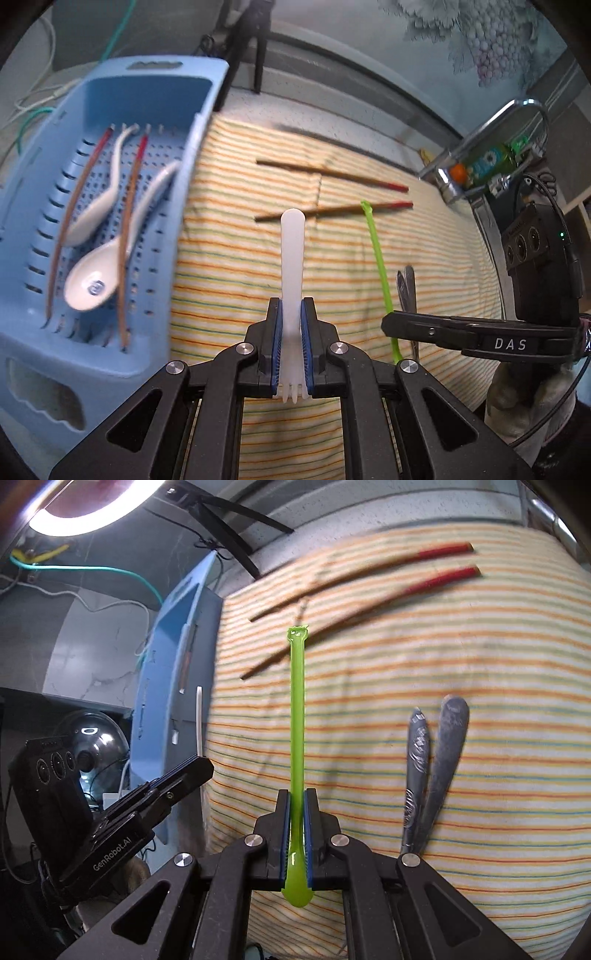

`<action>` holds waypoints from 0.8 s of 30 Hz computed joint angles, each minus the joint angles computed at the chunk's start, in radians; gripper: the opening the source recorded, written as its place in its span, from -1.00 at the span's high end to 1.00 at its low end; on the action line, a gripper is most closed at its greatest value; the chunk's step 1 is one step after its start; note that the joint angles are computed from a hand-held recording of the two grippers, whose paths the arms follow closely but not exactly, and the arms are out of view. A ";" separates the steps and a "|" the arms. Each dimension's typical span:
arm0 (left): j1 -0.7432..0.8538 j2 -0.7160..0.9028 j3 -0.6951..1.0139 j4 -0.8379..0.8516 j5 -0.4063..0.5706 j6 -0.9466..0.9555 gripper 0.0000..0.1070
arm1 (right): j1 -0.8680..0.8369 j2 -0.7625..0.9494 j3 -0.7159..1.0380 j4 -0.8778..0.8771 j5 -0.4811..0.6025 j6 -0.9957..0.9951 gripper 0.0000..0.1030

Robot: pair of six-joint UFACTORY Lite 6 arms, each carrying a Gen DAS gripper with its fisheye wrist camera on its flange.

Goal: Organize utensils
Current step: 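Carry the white fork and green spoon together into the blue basket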

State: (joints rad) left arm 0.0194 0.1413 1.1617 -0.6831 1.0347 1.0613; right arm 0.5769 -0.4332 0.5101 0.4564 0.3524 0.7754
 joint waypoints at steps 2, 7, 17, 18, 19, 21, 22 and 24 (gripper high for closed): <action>0.012 0.012 0.046 -0.013 0.009 -0.011 0.84 | -0.006 0.007 0.043 -0.032 0.016 0.012 0.88; 0.056 0.079 0.195 -0.033 0.023 -0.031 0.84 | -0.031 0.127 0.227 -0.030 0.038 -0.071 0.88; 0.097 0.305 0.456 0.016 -0.049 -0.083 0.84 | -0.047 0.493 0.653 -0.022 0.057 -0.188 0.88; 0.099 0.336 0.489 0.027 -0.053 -0.093 0.84 | -0.050 0.536 0.696 -0.012 0.061 -0.203 0.88; 0.099 0.358 0.514 0.037 -0.057 -0.103 0.84 | -0.055 0.578 0.736 0.003 0.065 -0.224 0.88; 0.103 0.415 0.580 0.054 -0.047 -0.123 0.84 | -0.059 0.664 0.820 0.027 0.067 -0.244 0.88; 0.102 0.441 0.610 0.060 -0.040 -0.132 0.84 | -0.062 0.708 0.864 0.039 0.073 -0.260 0.88; 0.094 0.483 0.657 0.084 -0.044 -0.151 0.84 | -0.063 0.789 0.949 0.017 0.086 -0.240 0.88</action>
